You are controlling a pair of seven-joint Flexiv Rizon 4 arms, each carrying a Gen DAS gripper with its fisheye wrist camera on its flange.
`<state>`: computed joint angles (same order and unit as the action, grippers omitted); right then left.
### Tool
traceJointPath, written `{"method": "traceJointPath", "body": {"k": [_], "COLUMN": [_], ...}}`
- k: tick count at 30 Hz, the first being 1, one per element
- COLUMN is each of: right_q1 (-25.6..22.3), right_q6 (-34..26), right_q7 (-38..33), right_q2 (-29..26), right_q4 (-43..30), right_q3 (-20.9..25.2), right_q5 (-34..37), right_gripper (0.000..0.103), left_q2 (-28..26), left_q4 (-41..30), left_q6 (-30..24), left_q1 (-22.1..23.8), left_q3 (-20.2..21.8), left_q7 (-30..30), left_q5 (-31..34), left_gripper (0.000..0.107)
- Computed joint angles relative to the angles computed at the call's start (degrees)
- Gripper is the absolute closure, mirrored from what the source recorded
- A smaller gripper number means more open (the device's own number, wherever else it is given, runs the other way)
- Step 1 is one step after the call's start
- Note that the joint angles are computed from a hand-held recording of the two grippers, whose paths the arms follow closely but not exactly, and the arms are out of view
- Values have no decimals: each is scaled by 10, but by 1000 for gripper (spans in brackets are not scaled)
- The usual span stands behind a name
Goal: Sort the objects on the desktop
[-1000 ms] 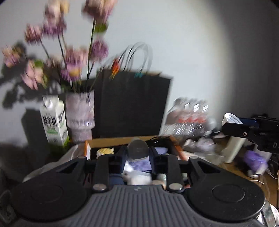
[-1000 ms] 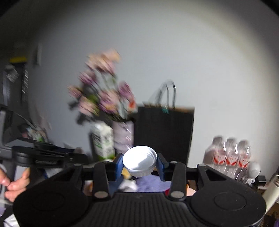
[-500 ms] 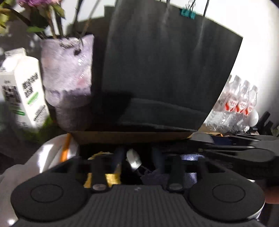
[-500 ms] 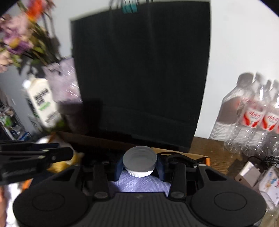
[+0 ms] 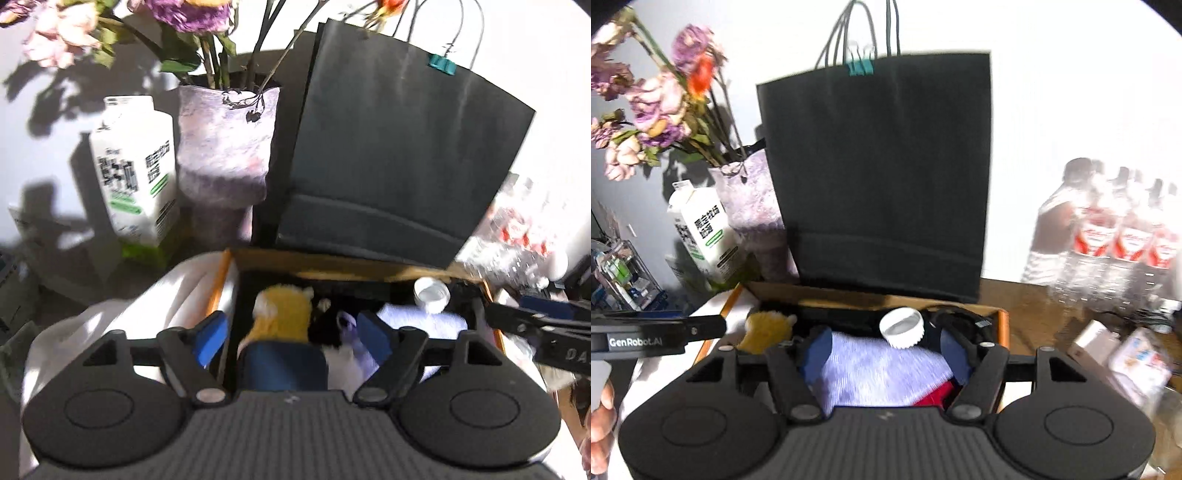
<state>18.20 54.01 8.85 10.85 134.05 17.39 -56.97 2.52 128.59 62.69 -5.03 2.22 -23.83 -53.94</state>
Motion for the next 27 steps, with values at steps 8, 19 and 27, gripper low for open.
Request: {"method": "traceJointPath", "body": {"k": [8, 19, 27], "right_q1": [68, 201, 281], "right_q6": [-146, -341, -516], "right_q7": [12, 125, 324], "right_q2": [85, 115, 5], "right_q4": [-6, -53, -98], "right_q3": [93, 241, 395], "right_q5": [106, 128, 95], "right_gripper": [19, 1, 0], "left_q2": [145, 414, 535], "left_q4": [74, 167, 188], "left_q6": [-81, -253, -471], "left_q1": [21, 89, 200], "left_q3": [63, 229, 439], "left_q7": [-36, 88, 230], "left_q5": [129, 190, 291], "left_gripper": [13, 4, 4]}}
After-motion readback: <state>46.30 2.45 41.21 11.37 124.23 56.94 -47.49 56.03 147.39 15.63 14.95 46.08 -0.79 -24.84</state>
